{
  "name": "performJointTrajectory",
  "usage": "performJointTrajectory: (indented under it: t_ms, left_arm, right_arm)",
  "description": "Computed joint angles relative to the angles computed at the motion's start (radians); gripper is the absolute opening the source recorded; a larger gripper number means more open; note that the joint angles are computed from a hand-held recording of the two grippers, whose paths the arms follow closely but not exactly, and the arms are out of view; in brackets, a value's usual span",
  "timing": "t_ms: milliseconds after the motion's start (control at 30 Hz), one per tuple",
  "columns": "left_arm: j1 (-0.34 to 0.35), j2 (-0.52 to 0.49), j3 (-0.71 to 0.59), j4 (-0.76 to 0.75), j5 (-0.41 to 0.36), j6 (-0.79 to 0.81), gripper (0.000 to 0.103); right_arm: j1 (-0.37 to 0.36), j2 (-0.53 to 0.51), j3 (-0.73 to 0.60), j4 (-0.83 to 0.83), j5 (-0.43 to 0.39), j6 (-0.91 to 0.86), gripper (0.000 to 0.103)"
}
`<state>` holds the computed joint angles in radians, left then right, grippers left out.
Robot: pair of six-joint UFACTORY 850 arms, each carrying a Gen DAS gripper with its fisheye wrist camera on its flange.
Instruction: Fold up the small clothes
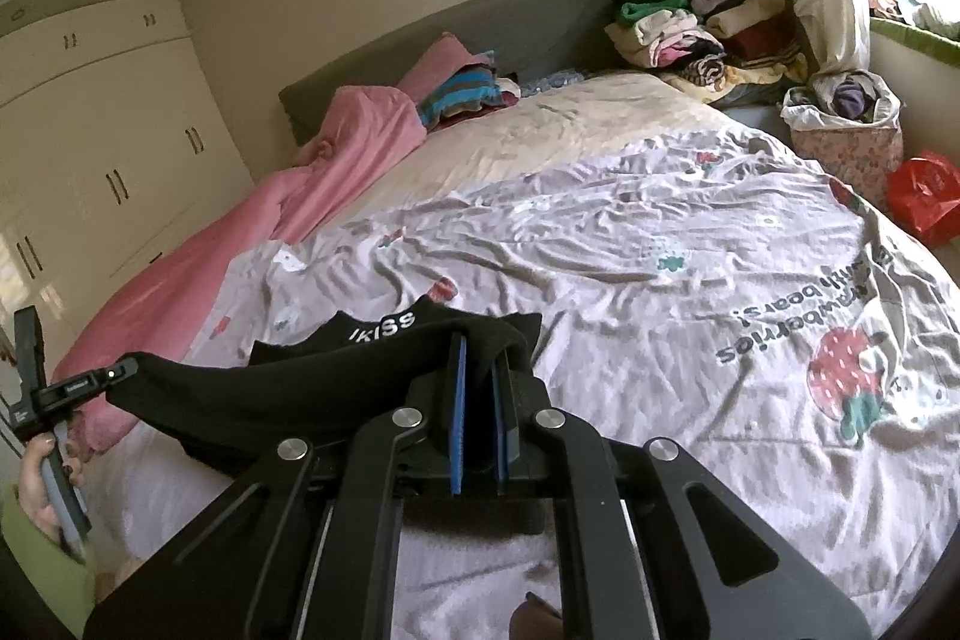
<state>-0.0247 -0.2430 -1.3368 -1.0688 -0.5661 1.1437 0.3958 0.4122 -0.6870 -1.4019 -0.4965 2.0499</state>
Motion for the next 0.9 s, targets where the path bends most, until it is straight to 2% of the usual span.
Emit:
performJointTrajectory:
  t_ms: [367,900]
  left_arm:
    - [-0.023,-0.067,-0.077,-0.001,0.027,-0.026,0.002]
    - [-0.076,-0.225,-0.214,0.149,0.113,-0.17,0.002]
  right_arm:
    - [-0.066,-0.083,-0.056,-0.042,0.025,-0.005,0.006]
    - [-0.159,-0.259,-0.13,-0.04,0.076,-0.029,0.007]
